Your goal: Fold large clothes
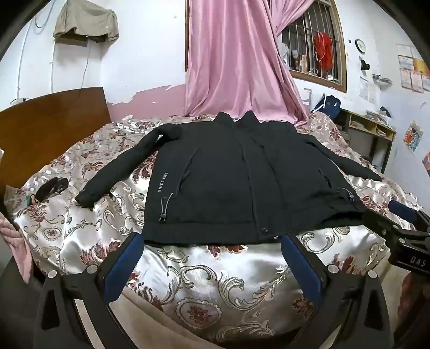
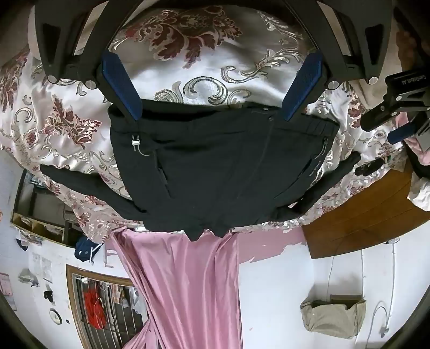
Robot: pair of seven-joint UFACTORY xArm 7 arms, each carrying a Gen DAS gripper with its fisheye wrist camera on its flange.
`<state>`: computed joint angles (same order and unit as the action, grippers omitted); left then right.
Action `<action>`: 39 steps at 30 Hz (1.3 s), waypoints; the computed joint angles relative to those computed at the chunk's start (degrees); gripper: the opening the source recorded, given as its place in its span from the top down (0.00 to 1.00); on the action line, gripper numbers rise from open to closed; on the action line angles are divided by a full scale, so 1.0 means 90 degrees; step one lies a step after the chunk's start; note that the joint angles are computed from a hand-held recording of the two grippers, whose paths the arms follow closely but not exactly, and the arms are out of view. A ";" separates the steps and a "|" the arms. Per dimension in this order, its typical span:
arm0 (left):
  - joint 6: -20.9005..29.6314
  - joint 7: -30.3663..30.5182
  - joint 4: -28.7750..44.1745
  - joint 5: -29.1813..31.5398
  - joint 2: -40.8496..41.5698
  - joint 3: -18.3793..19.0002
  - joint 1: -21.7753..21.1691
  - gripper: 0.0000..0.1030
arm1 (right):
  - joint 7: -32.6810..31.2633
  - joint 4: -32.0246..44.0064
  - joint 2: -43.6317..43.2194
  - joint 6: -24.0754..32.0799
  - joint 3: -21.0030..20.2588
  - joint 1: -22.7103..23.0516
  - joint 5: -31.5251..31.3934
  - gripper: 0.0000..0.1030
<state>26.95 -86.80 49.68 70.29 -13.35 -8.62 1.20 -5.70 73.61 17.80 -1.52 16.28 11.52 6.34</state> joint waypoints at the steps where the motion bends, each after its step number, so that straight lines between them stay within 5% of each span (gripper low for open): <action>1: -0.0003 0.0014 -0.0001 -0.0010 0.0000 0.0003 -0.0003 0.00 | 0.0002 -0.0003 -0.0008 0.0030 -0.0008 0.0004 -0.0007 0.01; 7: 0.0043 0.0136 0.0021 -0.0127 -0.0020 -0.0005 -0.0037 0.00 | -0.0015 0.0026 0.0030 0.0008 0.0005 -0.0007 -0.0012 0.01; 10: 0.0070 0.0235 0.0032 -0.0226 -0.0057 -0.0019 -0.0043 0.00 | -0.0259 -0.0061 0.0031 -0.0109 0.0501 -0.0441 0.0149 0.01; 15: 0.0088 0.0305 0.0104 -0.0254 -0.0024 -0.0048 -0.0014 0.00 | -0.0087 0.0021 0.0100 -0.0127 0.0191 -0.0097 0.0045 0.01; 22: 0.0033 0.0385 0.0072 -0.0248 -0.0090 -0.0041 0.0012 0.00 | -0.0194 -0.0033 0.0116 -0.0189 0.0535 -0.0440 0.0083 0.01; 39: 0.0041 0.0334 0.0068 -0.0167 -0.0088 -0.0066 0.0040 0.00 | -0.0190 -0.0001 0.0144 -0.0180 0.0565 -0.0450 0.0097 0.01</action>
<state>27.32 -83.79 50.29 68.79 -14.14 -9.21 1.57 -7.41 73.60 19.09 -3.14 21.37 7.47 7.21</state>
